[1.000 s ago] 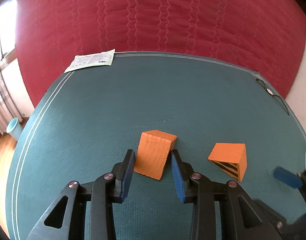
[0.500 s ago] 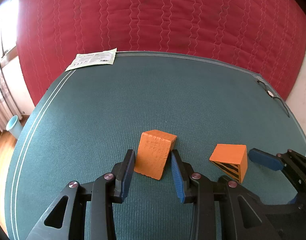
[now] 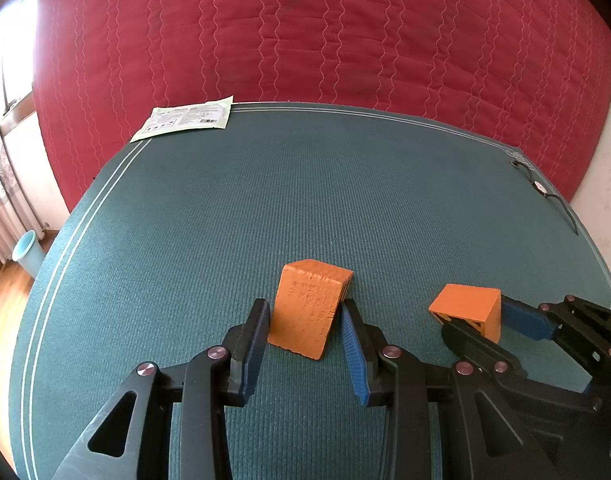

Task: Organize rigid objects
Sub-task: 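Grasp one orange triangle with the left gripper while the right grasps the other, then lift both orange triangles and carry them toward the bowl with both grippers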

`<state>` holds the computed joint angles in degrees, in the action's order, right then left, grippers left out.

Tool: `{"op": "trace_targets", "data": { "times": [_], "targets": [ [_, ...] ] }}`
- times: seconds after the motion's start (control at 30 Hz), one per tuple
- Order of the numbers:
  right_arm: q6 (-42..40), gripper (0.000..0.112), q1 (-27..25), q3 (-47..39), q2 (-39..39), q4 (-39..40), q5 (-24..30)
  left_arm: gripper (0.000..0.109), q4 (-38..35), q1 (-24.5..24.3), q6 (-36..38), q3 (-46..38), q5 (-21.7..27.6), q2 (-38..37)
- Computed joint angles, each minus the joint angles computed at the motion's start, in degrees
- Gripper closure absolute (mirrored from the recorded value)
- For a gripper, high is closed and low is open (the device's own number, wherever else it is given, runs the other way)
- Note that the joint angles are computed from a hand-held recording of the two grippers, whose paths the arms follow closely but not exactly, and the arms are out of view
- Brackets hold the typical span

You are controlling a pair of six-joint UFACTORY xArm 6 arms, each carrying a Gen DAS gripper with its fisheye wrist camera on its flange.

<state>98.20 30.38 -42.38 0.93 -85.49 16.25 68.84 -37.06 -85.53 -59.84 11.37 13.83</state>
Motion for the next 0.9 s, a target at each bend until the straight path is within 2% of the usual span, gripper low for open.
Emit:
{"op": "trace_targets", "data": {
  "times": [0.27,0.53,0.9],
  "targets": [
    [3.24,0.079,-0.4,2.27,-2.07,-1.0,-0.33,0.07,1.18,0.24,-0.67,0.08,-0.51,0.0],
    [8.78,0.079,0.32,9.49,-8.75,-3.38,0.24,0.07,2.93,0.47,-2.0,-0.02,-0.69,0.17],
    [9.74,0.079,3.86,20.08,-19.81,1.52,1.93,0.07,11.08,-2.06,-8.91,0.5,1.38,-0.92]
  ]
}}
